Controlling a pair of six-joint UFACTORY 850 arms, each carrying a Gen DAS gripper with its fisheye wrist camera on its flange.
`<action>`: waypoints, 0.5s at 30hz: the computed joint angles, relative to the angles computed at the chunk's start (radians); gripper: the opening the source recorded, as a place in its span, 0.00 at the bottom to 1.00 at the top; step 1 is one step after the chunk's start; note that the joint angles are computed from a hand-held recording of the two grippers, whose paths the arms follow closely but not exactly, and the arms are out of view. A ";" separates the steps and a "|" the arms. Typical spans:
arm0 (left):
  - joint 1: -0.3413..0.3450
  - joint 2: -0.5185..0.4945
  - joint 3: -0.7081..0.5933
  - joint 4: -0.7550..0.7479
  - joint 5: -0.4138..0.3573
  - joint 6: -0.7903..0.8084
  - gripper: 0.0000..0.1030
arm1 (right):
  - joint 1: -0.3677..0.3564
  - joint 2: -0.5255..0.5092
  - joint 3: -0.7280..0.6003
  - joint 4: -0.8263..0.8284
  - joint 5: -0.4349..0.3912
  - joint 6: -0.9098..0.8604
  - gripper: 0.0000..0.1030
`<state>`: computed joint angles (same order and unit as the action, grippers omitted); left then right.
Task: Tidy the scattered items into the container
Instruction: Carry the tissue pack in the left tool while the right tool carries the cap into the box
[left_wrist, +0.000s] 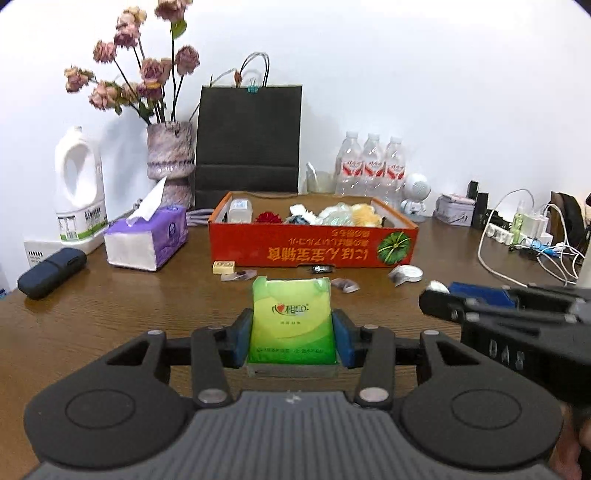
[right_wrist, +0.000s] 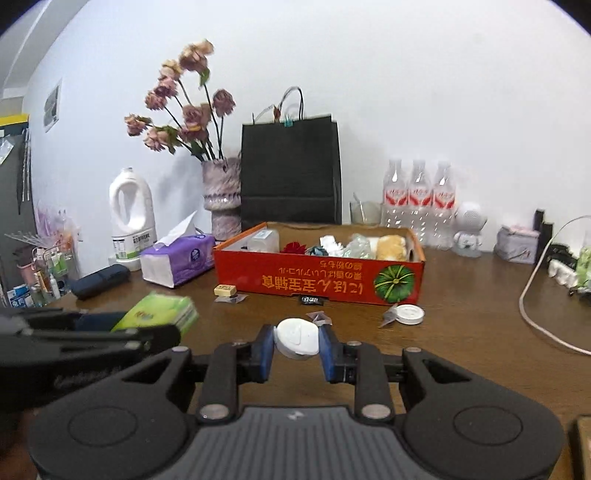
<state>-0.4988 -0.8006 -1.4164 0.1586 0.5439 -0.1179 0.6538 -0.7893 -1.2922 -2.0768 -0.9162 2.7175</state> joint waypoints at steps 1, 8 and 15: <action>-0.004 0.011 0.021 -0.016 0.017 0.020 0.45 | 0.012 0.003 0.012 0.002 -0.019 0.006 0.24; -0.015 0.052 0.105 -0.036 0.086 0.044 0.45 | 0.047 0.004 0.036 -0.015 -0.076 0.038 0.24; 0.011 0.001 -0.006 0.094 0.046 -0.096 0.45 | 0.006 0.014 0.016 -0.023 -0.042 0.021 0.24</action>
